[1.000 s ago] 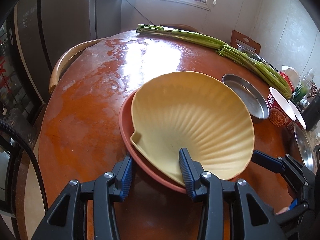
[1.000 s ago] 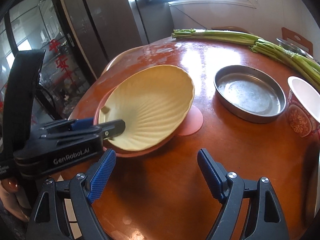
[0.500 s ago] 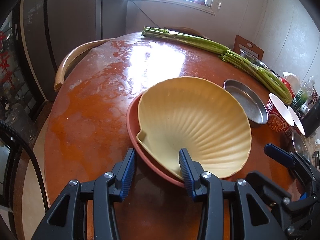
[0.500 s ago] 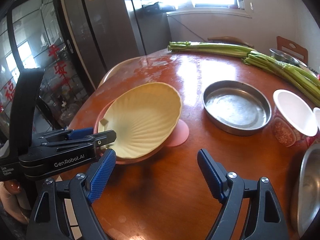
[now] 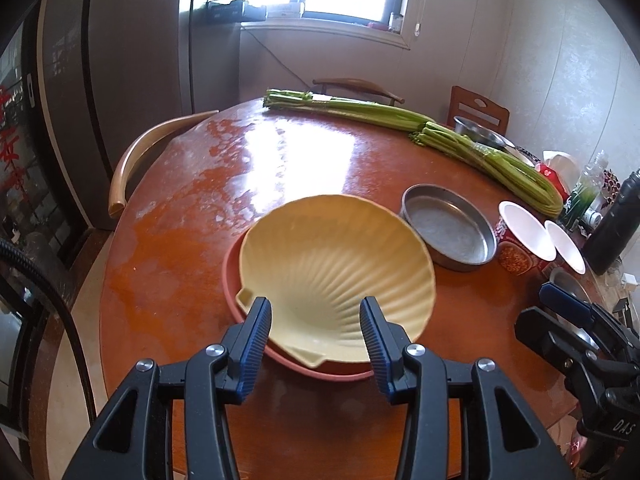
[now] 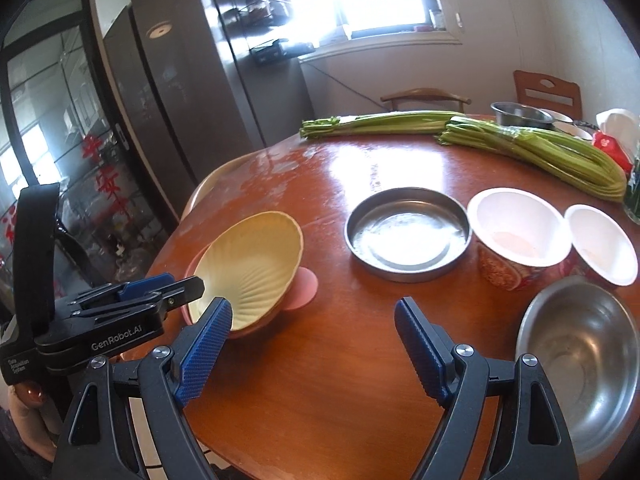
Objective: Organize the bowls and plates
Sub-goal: 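Move the left gripper toward the shallow steel pan's rim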
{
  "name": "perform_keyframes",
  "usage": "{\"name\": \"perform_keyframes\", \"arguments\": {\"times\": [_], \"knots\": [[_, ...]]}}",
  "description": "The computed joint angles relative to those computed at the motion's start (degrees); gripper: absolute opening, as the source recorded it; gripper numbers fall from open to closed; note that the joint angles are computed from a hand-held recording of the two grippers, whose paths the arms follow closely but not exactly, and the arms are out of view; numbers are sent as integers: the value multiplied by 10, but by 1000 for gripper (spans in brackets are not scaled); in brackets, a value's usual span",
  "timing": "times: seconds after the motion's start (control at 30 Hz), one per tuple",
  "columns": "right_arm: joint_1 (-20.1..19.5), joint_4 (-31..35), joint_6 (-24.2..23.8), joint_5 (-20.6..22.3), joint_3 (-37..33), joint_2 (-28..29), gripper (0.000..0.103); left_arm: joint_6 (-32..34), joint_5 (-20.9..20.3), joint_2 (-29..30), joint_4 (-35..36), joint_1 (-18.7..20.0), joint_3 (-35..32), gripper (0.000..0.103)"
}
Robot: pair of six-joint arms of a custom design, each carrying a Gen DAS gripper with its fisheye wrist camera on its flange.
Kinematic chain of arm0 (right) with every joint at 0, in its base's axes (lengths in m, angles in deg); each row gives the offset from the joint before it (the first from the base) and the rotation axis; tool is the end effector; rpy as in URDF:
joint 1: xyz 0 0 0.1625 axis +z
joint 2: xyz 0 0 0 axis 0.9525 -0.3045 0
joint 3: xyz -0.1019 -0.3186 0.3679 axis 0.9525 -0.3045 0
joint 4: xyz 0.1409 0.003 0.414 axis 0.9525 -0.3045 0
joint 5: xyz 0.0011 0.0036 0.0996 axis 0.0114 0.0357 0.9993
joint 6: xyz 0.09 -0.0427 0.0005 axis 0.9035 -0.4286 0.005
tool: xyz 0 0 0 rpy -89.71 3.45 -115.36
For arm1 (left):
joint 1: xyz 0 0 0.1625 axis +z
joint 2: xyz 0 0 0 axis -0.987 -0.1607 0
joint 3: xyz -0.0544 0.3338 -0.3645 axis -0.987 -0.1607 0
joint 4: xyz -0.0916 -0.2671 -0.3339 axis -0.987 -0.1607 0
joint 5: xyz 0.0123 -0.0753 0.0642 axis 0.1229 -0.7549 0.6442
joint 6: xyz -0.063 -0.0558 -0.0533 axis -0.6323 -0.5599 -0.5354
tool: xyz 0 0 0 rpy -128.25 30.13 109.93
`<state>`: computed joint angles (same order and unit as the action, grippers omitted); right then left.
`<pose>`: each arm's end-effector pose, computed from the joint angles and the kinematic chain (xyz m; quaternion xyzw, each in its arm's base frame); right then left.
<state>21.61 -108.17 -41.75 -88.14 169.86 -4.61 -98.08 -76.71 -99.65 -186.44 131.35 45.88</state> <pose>0.1629 -0.5823 0.1436 0.3118 -0.8999 0.2756 0.1299 -0.1727 -0.5529 0.1433 0.0523 0.8649 -0.3722 0.3328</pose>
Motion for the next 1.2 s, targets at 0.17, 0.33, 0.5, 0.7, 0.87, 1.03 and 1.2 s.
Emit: {"name": "perform_keyframes", "arguments": {"times": [0.17,0.33,0.5,0.7,0.87,1.03,1.2], "knots": [[-15,0,28,15,3,-17,84,4,3,10,19,-13,-16,47],[-24,14,43,14,-4,-27,84,21,1,25,39,-21,-41,47],[-20,46,64,-6,-28,-21,84,44,-11,36,67,-17,-75,47],[-7,80,82,-36,-64,1,84,72,-42,37,107,1,-123,47],[-4,78,104,-63,-86,24,75,90,-45,40,138,13,-158,47],[0,104,133,-97,-109,40,69,112,-56,50,180,26,-196,47],[4,109,150,-115,-123,50,69,115,-88,75,270,47,-263,47]]}}
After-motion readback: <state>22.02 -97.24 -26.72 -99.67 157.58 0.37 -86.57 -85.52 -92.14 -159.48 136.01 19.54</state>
